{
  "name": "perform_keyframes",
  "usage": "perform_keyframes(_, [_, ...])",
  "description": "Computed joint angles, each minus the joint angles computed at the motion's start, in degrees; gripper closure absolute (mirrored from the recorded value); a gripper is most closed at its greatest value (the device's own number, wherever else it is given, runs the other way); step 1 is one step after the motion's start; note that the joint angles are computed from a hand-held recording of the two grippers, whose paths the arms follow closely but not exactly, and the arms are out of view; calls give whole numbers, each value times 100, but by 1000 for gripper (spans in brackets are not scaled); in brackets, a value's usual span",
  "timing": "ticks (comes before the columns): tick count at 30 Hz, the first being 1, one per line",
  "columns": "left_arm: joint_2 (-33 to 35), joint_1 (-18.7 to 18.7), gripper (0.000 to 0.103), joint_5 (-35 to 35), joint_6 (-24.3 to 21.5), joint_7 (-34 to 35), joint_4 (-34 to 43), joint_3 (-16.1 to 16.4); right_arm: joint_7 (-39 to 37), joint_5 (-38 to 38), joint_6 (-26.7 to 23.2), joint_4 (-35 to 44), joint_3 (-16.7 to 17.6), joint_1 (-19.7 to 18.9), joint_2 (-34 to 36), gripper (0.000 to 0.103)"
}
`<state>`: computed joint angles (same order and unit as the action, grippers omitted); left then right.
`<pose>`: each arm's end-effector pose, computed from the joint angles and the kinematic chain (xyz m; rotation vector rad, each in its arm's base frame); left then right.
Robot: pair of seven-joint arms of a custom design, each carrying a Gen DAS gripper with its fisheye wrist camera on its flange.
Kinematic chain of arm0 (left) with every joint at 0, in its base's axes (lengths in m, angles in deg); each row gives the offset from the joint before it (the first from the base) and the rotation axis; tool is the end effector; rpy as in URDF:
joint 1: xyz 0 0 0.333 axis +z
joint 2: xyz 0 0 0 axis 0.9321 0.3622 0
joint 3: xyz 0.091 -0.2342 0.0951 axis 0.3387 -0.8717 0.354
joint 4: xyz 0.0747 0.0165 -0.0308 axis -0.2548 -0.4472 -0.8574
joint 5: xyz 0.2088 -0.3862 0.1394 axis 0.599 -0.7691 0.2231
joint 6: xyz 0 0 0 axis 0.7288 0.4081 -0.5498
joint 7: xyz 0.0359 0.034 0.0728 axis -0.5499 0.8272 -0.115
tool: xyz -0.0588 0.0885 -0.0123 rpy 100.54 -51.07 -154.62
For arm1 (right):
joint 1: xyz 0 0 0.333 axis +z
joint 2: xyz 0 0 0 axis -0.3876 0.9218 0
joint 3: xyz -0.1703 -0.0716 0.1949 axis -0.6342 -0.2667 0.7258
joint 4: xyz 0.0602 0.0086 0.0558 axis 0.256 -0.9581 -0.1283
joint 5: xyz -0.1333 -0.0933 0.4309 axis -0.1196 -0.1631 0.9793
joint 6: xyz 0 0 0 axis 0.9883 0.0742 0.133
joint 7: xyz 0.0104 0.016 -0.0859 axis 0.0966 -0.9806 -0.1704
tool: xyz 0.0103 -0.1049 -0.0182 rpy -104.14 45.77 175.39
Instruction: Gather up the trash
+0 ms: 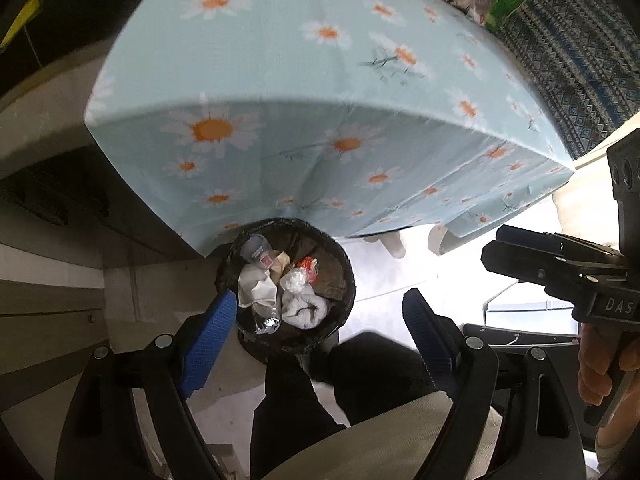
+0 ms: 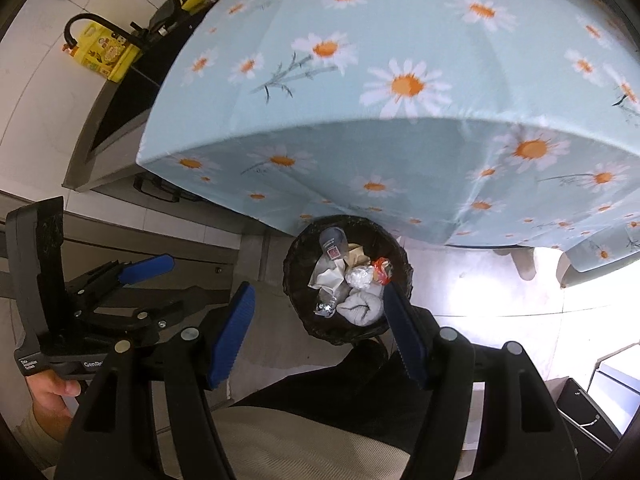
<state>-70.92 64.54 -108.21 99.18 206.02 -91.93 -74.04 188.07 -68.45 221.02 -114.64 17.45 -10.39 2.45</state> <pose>0.5992 -0.1578 0.4392 1.0247 -2.7009 0.4941 0.4421 0.1546 0.4695 -1.2538 2.3926 0.0153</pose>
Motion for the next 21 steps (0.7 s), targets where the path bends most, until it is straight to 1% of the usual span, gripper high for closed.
perform_keyframes(1, [-61,0,20,-34,15,12,-32,1,20,-55,-39,-12,23,-27,-92,33])
perform_keyframes(6, [-415,-59,20,-187,65,-66,-196,40,-63,-257,-258,-59,65,-61,-439,33])
perform_keyframes(8, [-652,-97,20,-264,233,-157,-356,68,-79,-314,-359,-138,77,-82,-699,33])
perform_keyframes(10, [-737,-133,20,-345,140,-306,-321,128,-67,-364,-441,-231,106,-112,-994,22])
perform_keyframes(12, [-927,-182,20,-387,201,-307,-393,157,-51,-475,-578,-305,159,-177,-1277,16])
perform_keyframes(14, [-1182,-252,20,-350,391,-264,-553,167,-50,-489,-645,-407,140,-204,-1521,15])
perform_keyframes(16, [-1376,-328,20,-352,460,-277,-658,210,-90,-498,-692,-520,111,-231,-1794,15])
perform_keyframes(18, [-1574,-408,20,-360,555,-270,-783,257,-141,-613,-834,-542,163,-306,-2028,15])
perform_keyframes(21, [-1970,-537,20,-358,793,-282,-1042,316,-151,-755,-914,-593,249,-400,-2372,5])
